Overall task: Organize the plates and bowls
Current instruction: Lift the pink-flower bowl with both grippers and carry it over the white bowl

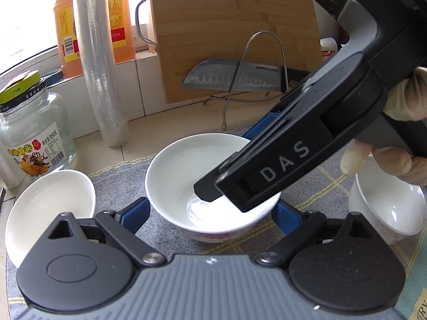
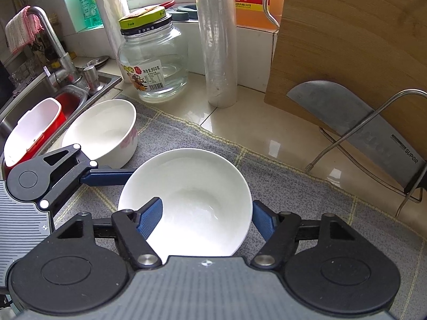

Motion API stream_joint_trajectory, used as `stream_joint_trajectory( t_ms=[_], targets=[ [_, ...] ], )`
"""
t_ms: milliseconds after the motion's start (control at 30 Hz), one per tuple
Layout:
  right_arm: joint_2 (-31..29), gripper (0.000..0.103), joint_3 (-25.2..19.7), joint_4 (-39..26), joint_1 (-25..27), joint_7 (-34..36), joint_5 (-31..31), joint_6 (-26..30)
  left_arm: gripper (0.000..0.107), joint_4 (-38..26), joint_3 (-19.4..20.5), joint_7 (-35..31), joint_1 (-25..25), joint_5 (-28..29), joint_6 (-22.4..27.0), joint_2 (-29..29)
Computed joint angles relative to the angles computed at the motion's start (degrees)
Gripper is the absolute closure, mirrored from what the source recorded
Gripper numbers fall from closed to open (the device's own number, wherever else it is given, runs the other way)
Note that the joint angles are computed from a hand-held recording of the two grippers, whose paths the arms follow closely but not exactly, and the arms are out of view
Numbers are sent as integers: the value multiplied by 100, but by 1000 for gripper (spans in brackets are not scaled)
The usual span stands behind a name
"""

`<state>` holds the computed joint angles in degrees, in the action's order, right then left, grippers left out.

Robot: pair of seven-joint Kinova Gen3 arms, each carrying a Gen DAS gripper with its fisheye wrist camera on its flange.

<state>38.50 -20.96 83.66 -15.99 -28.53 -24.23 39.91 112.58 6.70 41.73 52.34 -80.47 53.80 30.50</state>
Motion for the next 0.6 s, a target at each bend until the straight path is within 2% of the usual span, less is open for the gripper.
stream_joint_trajectory(
  t_ms=[600],
  targets=[
    [121,31,39,-166,-64,-85,25,90,13,155,78,264,-83,-309,-48,-14]
  ],
)
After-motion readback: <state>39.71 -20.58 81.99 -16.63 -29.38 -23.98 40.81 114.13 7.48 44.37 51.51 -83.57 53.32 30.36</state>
